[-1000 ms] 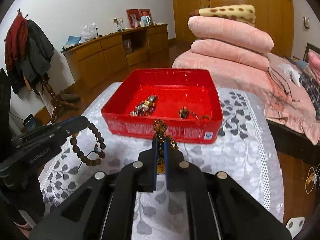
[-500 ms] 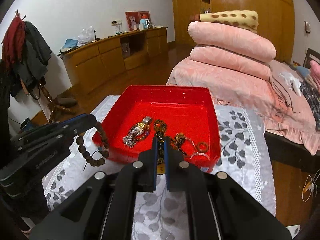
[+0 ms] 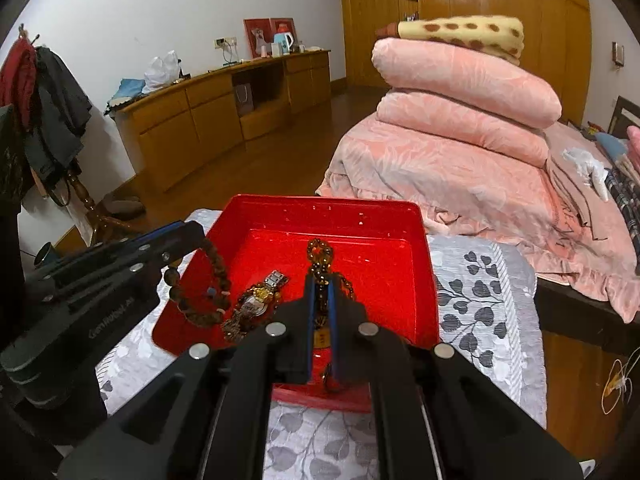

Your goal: Organize jewelry

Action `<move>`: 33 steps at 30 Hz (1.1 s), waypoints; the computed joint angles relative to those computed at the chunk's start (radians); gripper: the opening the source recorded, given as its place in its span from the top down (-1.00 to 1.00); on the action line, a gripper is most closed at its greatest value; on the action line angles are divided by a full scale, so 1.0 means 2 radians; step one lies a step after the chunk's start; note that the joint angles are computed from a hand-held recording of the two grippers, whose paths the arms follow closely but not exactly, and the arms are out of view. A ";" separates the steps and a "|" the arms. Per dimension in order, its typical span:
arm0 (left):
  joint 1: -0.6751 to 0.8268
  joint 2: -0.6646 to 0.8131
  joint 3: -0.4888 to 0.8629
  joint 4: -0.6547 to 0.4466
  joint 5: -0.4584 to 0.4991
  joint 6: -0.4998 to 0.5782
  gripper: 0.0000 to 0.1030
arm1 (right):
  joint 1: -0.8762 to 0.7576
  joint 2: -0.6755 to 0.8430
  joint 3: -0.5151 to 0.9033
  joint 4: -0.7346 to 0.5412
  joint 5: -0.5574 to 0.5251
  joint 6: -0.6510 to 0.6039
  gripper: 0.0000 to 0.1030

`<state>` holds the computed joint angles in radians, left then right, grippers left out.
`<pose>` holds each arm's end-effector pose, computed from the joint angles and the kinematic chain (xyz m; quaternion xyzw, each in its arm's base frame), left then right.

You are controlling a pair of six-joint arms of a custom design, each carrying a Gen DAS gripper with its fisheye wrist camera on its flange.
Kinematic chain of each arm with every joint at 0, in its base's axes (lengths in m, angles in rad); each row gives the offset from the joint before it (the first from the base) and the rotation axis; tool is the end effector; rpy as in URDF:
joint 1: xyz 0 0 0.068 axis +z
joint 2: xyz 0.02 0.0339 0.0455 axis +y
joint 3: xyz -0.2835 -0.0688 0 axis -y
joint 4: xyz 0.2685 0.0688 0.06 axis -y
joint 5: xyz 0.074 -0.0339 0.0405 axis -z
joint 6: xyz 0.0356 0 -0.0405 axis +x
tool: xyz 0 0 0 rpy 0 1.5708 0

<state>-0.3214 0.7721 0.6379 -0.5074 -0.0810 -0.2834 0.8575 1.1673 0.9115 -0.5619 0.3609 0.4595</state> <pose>0.1705 -0.0537 0.2693 -0.0012 0.8935 -0.0988 0.4382 0.1777 0.1861 0.2861 -0.1162 0.9098 0.0894 0.3882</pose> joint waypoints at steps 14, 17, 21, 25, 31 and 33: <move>0.000 0.187 0.048 0.061 -0.015 0.025 0.32 | -0.062 0.078 0.016 0.044 0.000 -0.034 0.33; 0.005 0.157 0.034 0.058 -0.017 0.024 0.02 | -0.069 0.050 -0.004 0.044 -0.002 -0.032 0.33; 0.008 0.106 0.017 0.037 -0.020 0.025 -0.17 | -0.063 0.004 -0.029 0.032 0.009 -0.026 0.33; -0.003 0.022 -0.007 -0.006 -0.037 0.017 -0.44 | -0.045 -0.040 -0.052 0.016 0.015 -0.014 0.33; -0.038 -0.108 -0.034 -0.098 -0.064 -0.011 -0.77 | 0.010 -0.108 -0.090 -0.015 0.046 0.038 0.00; -0.074 -0.142 -0.041 -0.129 -0.098 -0.031 -0.82 | 0.045 -0.130 -0.102 -0.034 0.072 0.068 -0.36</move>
<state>-0.4695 0.4890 0.5555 -0.7658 -0.2768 -0.3462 0.9482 0.9081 0.7070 -0.6297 0.5052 0.5949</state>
